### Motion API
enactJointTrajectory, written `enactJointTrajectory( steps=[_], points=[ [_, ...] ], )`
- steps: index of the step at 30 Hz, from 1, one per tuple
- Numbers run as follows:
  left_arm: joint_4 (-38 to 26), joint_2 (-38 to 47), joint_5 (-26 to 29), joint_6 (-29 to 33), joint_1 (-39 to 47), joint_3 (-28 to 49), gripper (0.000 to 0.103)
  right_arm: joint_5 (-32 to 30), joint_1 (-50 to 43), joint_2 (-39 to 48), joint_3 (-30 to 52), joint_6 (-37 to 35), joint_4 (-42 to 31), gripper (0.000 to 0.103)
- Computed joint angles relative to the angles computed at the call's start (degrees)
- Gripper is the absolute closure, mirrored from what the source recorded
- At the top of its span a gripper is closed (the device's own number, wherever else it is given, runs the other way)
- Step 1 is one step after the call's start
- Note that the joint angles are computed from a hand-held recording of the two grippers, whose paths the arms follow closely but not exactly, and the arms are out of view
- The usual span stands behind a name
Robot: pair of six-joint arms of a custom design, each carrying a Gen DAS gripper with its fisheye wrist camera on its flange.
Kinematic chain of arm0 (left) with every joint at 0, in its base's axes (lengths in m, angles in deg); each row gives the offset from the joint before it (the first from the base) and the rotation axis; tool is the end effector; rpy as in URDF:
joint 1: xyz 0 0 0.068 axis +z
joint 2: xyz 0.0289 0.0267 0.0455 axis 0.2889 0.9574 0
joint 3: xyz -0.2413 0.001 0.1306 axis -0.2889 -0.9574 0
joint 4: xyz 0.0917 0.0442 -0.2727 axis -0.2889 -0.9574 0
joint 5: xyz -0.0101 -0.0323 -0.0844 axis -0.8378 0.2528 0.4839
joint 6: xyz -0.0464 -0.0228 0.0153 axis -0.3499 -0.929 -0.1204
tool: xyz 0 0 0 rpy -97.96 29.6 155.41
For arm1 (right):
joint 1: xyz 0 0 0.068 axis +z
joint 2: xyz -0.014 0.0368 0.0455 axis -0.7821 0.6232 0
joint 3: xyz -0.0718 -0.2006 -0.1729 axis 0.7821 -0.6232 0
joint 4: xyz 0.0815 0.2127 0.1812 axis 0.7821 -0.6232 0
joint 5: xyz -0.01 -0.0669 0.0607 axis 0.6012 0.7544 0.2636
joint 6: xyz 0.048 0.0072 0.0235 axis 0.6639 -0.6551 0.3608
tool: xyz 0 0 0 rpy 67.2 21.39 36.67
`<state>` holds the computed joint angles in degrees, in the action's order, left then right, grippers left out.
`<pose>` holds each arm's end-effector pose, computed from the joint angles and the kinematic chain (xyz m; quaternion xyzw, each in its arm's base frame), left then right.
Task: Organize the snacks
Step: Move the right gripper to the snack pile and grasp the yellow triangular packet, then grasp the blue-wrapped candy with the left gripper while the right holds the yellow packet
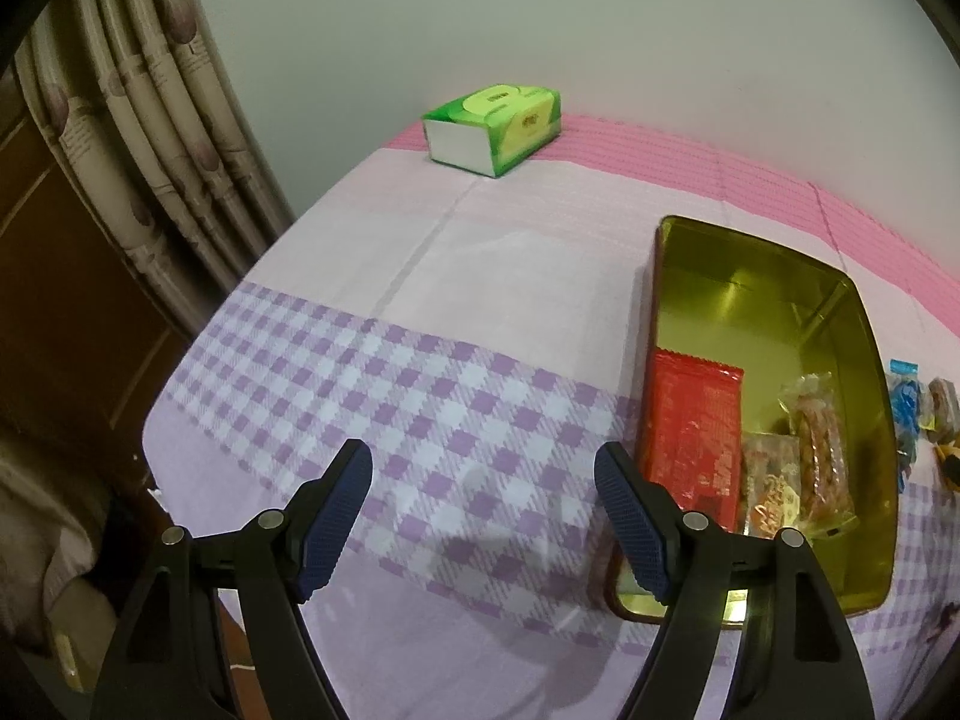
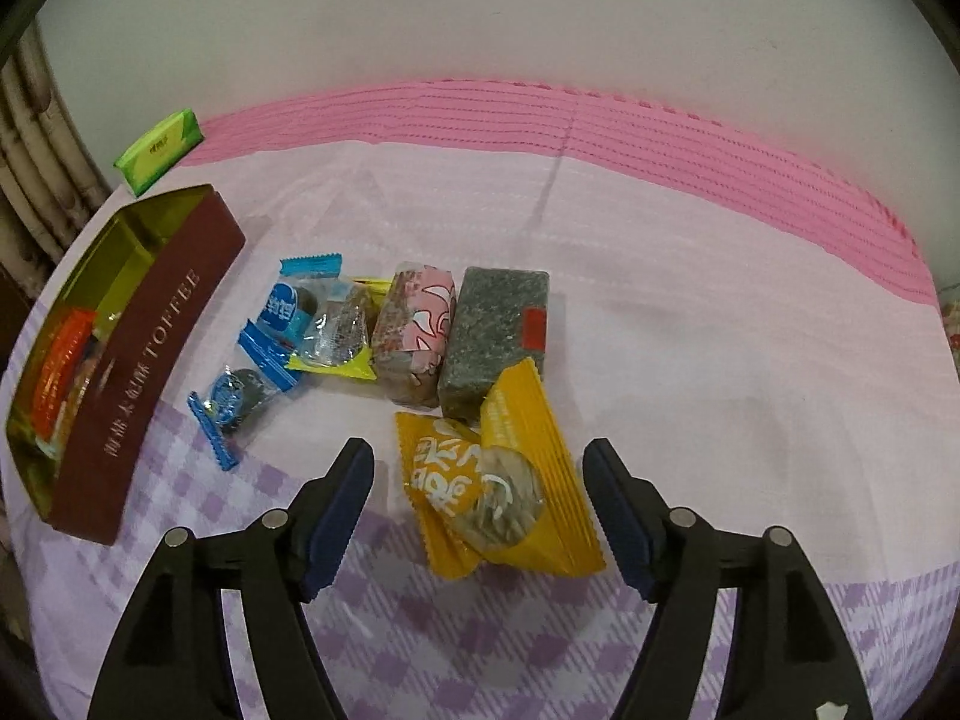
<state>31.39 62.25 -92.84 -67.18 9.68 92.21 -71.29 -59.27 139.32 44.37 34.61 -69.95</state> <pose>0.2861 -0.0289 0.0882 -0.0350 0.9558 0.0522 0.2873 0.2751 -0.0358 0.0496 0.0177 0.9645 -0.0016 0.2633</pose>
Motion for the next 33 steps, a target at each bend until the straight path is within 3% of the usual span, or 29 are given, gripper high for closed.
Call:
enactJointTrajectory(
  steps=[1, 4, 6, 12, 20, 23, 33],
  points=[
    [0.0, -0.1, 0.1, -0.2, -0.6, -0.1, 0.026, -0.7, -0.8, 0.4, -0.2, -0.6, 0.6, 0.049],
    [-1.0, -0.1, -0.1, -1.0, -3.2, 0.3, 0.026, -4.0, -3.2, 0.9, -1.1, -1.1, 1.9, 0.061],
    [-1.5, -0.7, -0.7, -1.6, -5.8, 0.4, 0.026, -5.3, -4.1, 0.2, -2.2, -0.9, 3.4, 0.064],
    [-3.7, -1.1, -0.2, -3.5, -15.6, 3.3, 0.026, -6.7, -8.4, -3.1, -5.7, -2.7, 5.4, 0.066],
    [-5.2, 6.9, 0.3, -2.6, -28.6, 13.5, 0.026, -3.6, -16.2, -0.6, -7.0, -1.9, 12.8, 0.067],
    [-5.0, 11.0, 0.7, -2.4, -31.1, 17.3, 0.026, -0.9, -16.0, 0.0, -7.4, -2.4, 15.0, 0.067],
    [-8.0, 23.6, 4.1, -2.3, -35.4, 28.8, 0.026, -0.7, -16.1, 2.4, -7.6, -2.2, 18.2, 0.066]
  ],
)
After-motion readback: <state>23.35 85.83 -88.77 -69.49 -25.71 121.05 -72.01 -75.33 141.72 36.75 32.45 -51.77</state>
